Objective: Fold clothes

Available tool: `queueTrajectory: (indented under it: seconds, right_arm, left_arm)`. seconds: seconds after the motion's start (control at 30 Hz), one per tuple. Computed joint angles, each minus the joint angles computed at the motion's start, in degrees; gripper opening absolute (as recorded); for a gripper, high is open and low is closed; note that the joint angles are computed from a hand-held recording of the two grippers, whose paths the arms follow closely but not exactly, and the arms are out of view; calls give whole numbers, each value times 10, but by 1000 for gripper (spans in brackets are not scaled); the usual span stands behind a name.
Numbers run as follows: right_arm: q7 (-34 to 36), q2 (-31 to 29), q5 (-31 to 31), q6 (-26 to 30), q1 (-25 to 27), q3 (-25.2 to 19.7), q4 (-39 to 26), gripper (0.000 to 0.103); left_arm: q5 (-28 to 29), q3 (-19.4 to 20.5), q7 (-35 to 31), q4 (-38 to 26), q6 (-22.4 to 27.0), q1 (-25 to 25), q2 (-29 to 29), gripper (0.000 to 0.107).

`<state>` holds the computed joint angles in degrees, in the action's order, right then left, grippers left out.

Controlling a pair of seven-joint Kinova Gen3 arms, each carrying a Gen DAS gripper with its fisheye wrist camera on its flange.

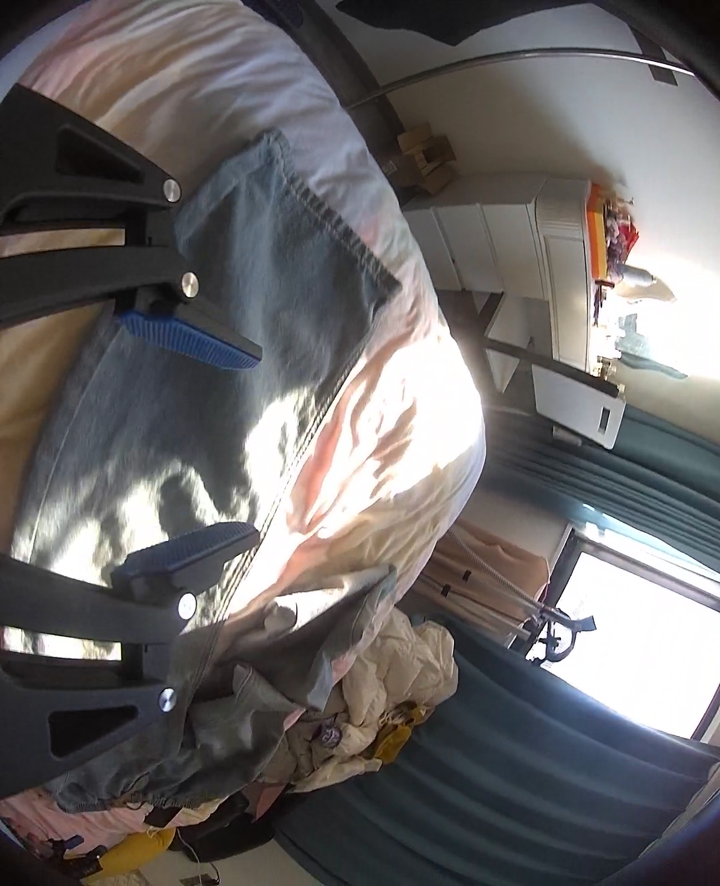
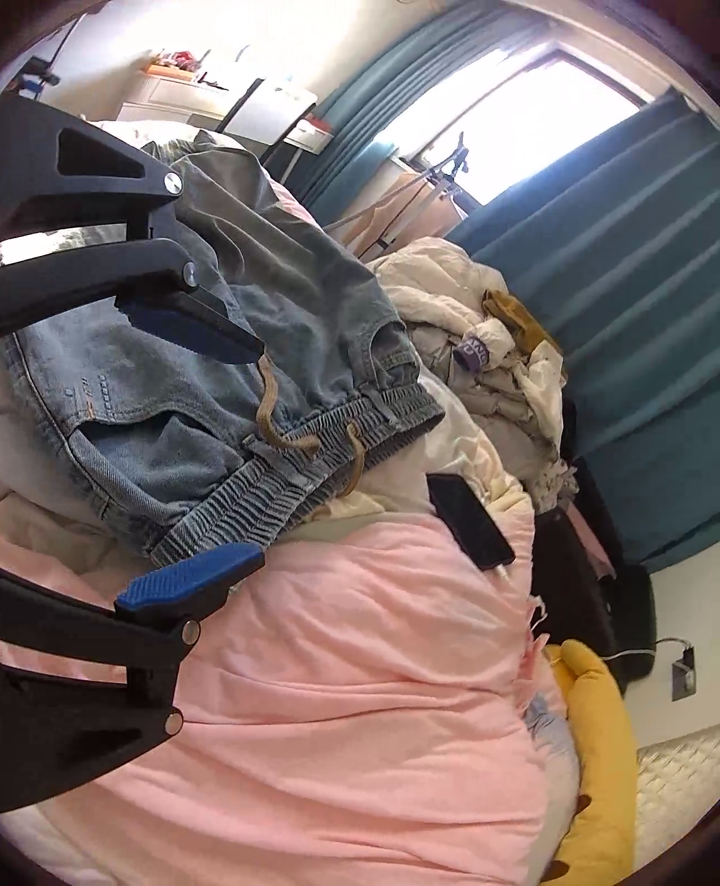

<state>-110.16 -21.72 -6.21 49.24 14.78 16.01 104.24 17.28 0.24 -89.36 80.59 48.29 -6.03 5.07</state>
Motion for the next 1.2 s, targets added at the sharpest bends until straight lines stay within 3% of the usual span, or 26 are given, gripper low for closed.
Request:
queueTrajectory:
  seconds: [0.2,0.3,0.37,0.47,0.63,0.73,0.8,0.9,1.1,1.2]
  right_arm:
    - [34,-1,10,-17,-24,-18,0,68]
    - [41,5,10,-12,-29,-21,-4,68]
    - [46,12,6,-9,-32,-17,-6,68]
    - [59,22,-5,-5,-35,-7,-8,68]
    - [100,28,-23,-17,-46,0,-2,68]
    - [113,26,-9,-34,-48,-24,3,68]
    - [101,36,32,-29,-39,-71,-6,68]
    - [125,58,52,-24,-71,-103,-21,68]
    - [174,135,-4,-61,-149,-129,-72,68]
    - [166,213,-5,-68,-185,-161,-136,68]
  left_arm:
    - [-74,42,81,-44,-22,85,27,59]
    - [-131,39,126,-69,-24,144,45,59]
    - [-159,50,145,-79,-31,162,56,59]
    - [-158,57,149,-97,-25,176,80,59]
    - [-193,49,167,-107,-32,208,110,59]
    - [-199,47,159,-111,-27,210,125,59]
    - [-210,45,147,-119,-20,214,135,59]
    - [-220,39,139,-122,-22,216,142,59]
    - [-157,58,97,-83,-70,162,124,59]
    - [-180,19,145,-45,-115,177,102,59]
